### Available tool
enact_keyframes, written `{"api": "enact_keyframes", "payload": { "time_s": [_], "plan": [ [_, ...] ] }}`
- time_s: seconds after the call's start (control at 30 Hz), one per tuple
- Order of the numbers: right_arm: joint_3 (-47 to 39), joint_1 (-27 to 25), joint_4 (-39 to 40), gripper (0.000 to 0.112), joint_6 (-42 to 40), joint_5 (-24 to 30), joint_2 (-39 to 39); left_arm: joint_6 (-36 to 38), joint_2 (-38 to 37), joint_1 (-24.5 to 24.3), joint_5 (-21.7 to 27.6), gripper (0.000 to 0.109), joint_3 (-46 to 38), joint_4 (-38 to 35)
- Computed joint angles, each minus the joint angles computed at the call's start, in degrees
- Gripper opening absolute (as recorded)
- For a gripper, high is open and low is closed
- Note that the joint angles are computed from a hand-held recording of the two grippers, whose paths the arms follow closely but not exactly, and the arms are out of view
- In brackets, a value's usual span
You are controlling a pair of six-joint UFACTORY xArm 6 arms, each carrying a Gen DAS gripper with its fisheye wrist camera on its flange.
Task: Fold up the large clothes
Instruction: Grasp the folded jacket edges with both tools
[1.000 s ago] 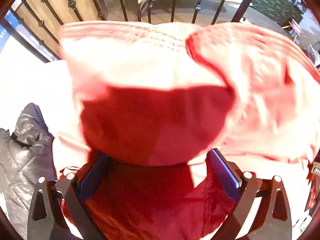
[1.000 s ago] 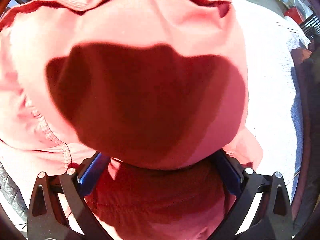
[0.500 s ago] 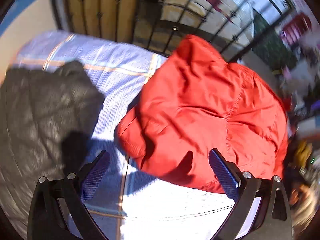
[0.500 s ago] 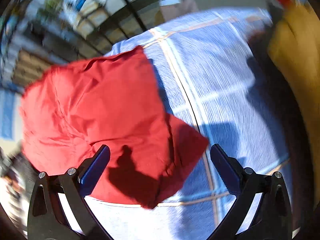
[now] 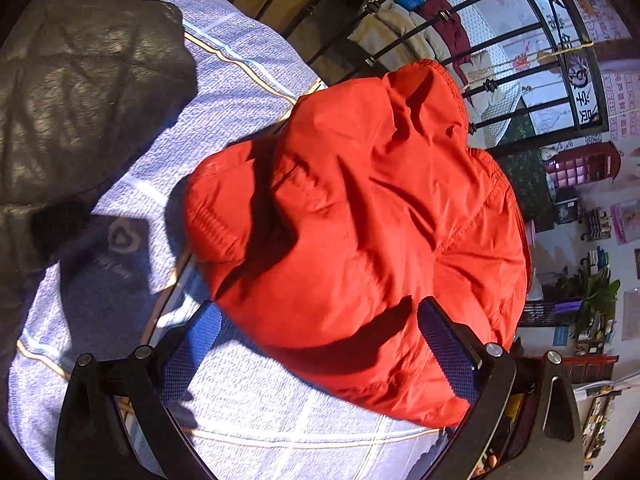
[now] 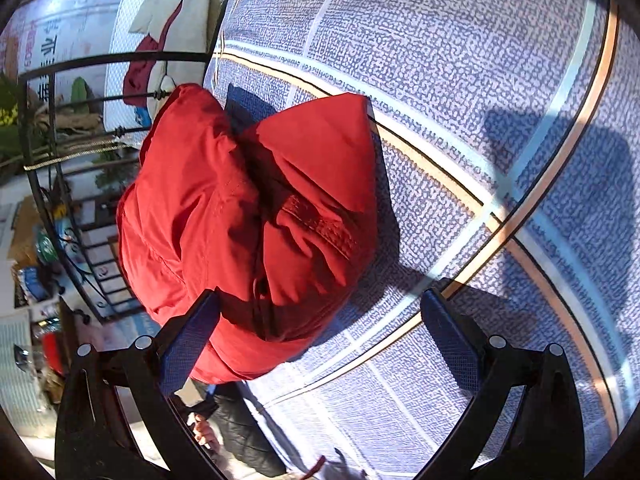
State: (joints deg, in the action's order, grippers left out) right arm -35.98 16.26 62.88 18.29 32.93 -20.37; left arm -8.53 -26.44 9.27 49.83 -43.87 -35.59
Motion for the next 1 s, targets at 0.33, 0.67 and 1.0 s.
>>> {"api": "enact_keyframes", "payload": {
  "time_s": [0.33,0.67,1.0],
  "plan": [
    [-0.89,-1.29,12.5,0.098,-8.82,-2.61,3.07,-0.73,8.6,-0.55,-1.84,0.098,-4.67,-0.17],
    [-11.19,-1.21,10.19,0.099,-9.03,-5.38,15.19,-4.48,15.16,-2.59,-3.67,0.097,-10.59,1.99],
    [-8.18,0.66,13.35,0.043,-11.41,-8.55,10.93,-6.13,15.95,-5.36,-3.06,0.041,-14.58,10.29]
  ]
}}
